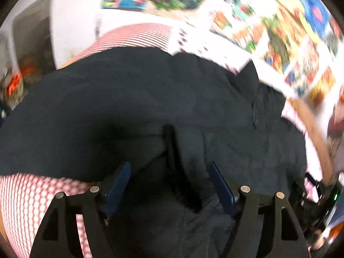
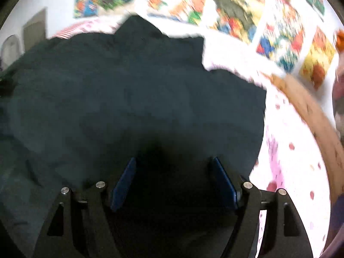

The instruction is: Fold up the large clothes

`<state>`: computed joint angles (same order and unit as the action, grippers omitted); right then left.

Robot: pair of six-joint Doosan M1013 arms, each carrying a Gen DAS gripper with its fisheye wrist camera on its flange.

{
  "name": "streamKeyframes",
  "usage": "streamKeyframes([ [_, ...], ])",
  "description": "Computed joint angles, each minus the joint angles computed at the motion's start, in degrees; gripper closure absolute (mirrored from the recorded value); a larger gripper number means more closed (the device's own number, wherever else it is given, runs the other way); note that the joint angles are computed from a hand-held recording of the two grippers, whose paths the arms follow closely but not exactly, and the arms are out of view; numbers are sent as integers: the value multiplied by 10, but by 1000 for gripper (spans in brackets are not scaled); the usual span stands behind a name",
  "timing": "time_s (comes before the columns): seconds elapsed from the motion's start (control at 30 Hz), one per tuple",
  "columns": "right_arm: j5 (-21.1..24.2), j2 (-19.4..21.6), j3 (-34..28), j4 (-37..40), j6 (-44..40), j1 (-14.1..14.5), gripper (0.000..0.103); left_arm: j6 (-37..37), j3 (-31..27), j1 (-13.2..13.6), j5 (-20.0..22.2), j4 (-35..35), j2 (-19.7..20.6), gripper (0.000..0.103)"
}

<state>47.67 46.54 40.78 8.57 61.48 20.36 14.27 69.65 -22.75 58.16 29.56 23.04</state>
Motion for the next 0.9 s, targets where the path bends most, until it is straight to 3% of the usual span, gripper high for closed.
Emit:
streamKeyframes([
  [0.1,-13,-6,1,46,-58,5,29,-69,43,1,-22,5,-34,27],
  [0.23,37,9,-41,121,-89,11,29,-221,109,-3,-35,46,-82,21],
  [0.4,138,62,-148,147,-49,24,29,-411,185,6,-35,70,-130,20],
  [0.5,146,73,-159,137,-38,35,29,-526,223,12,-50,97,-148,20],
  [0.67,192,100,-194,111,-17,51,29,-606,252,29,-88,119,-152,20],
  [0.77,206,107,-197,91,-19,56,29,-625,254,27,-80,161,-149,23],
  [0.9,178,92,-159,68,-31,62,28,-623,251,31,-86,186,-144,43],
])
